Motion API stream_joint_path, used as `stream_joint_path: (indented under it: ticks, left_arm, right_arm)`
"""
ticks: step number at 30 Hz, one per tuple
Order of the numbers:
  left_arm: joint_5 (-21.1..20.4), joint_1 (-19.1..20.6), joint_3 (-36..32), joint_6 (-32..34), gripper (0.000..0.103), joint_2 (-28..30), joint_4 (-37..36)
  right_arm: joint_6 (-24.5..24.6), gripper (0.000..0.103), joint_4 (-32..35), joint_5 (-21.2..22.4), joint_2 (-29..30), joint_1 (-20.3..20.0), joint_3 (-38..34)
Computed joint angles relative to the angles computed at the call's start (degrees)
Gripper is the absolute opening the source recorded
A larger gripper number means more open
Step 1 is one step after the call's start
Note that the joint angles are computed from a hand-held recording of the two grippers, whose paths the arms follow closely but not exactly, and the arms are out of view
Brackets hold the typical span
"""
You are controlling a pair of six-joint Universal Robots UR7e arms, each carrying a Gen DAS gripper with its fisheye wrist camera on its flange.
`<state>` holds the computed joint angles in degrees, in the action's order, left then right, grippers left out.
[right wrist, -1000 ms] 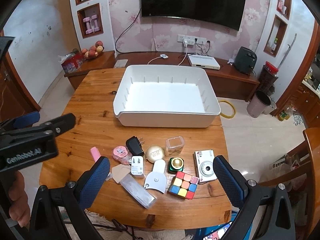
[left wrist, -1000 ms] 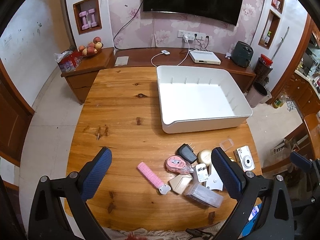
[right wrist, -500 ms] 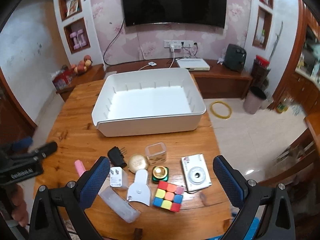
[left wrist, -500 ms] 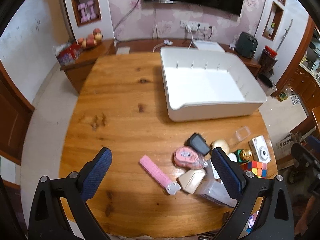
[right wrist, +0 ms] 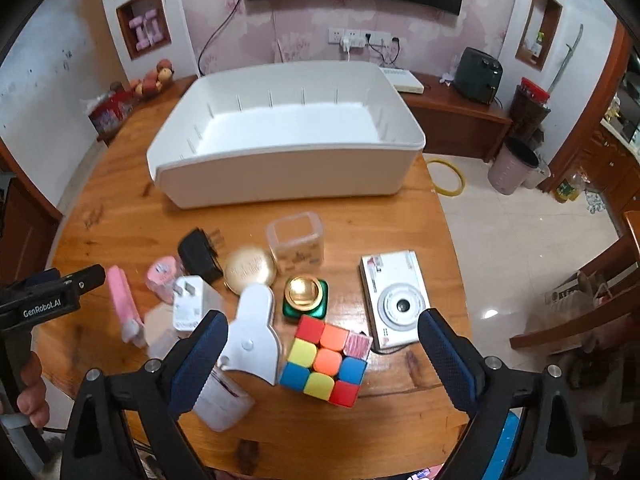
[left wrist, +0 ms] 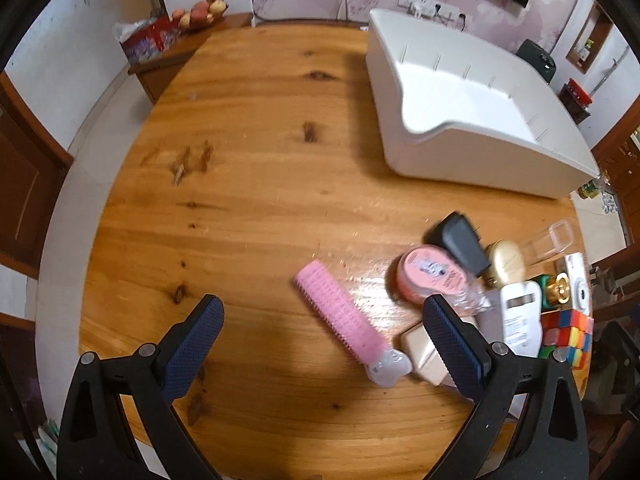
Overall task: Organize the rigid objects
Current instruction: 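Reach the left tool to the pink roller while the right tool reaches the Rubik's cube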
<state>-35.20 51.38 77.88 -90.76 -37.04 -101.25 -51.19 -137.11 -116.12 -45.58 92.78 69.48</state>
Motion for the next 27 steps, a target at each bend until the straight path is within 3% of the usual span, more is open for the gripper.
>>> stream_joint_path:
  ticks: [7,15,24,27]
  left_arm:
    - [-3.6,1.5,2.0,4.3,0.1,0.4,-8.9]
    - [-6.7,3.2,2.2,2.7,0.099,0.2,-10.9]
    - [-7.2,4.2,3.0,-1.9,0.095,-0.1,-11.1]
    - [-8.6,4.6,4.2,-0.4,0.092,-0.4,-14.7]
  right_arm:
    - [2.2,0.09,2.1,-1.5,0.9,-1.0,-1.1]
    - [5.1,0.09,5.6,-2.0,1.6,-1.7,-2.6]
    - [8.4,0.09,10.1,-3.7,3.6,-2.2,-5.4]
    - [10.1,0.083,11.7,-3.8,4.1,-2.5,-6.5]
